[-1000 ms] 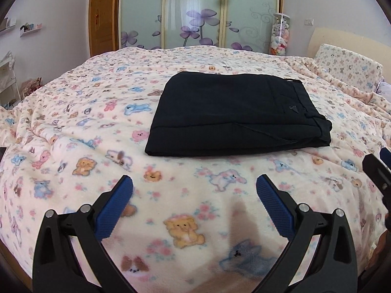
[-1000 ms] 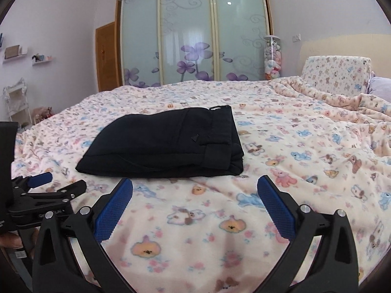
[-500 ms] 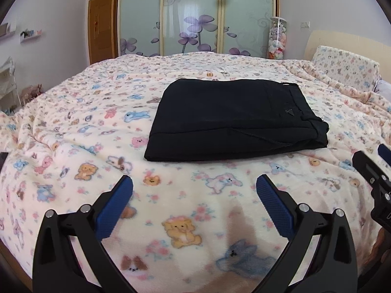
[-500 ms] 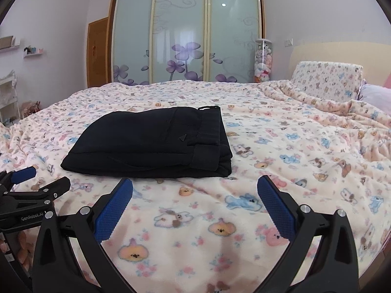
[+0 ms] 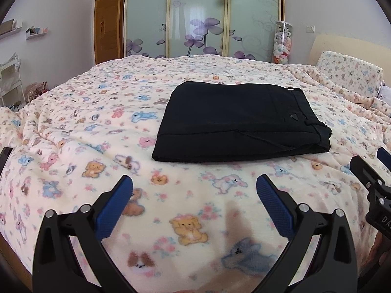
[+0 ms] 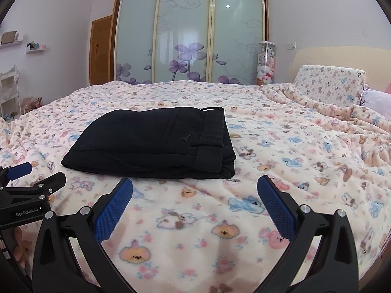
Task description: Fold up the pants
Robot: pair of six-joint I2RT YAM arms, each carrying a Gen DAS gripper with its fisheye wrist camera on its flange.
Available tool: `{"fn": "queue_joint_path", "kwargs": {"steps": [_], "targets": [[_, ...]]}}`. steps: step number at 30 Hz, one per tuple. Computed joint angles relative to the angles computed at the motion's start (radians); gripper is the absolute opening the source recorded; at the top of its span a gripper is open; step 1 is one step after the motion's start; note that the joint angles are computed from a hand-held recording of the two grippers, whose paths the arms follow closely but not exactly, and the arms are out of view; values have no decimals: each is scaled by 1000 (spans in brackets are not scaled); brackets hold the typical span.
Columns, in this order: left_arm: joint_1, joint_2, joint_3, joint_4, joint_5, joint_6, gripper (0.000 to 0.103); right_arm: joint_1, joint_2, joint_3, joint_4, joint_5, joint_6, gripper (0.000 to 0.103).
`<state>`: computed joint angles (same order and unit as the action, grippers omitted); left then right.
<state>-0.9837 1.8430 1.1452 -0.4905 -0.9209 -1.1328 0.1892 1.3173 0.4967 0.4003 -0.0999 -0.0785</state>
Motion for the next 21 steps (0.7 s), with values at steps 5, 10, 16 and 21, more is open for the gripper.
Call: {"fn": "queue_joint_path", "kwargs": {"steps": [5,10,16,21], "targets": [[0,4,2,9,6,18,101,0,0,0,-4,2,3,102],[0,8,5,14,12,30,101,5,2,1,-8,7,5,102],[2,10,6,13,13,24,101,5,4,1,-8,6,4,102],[4,9,3,14,14,28,101,7,5,0,-8,8,5,102]]}}
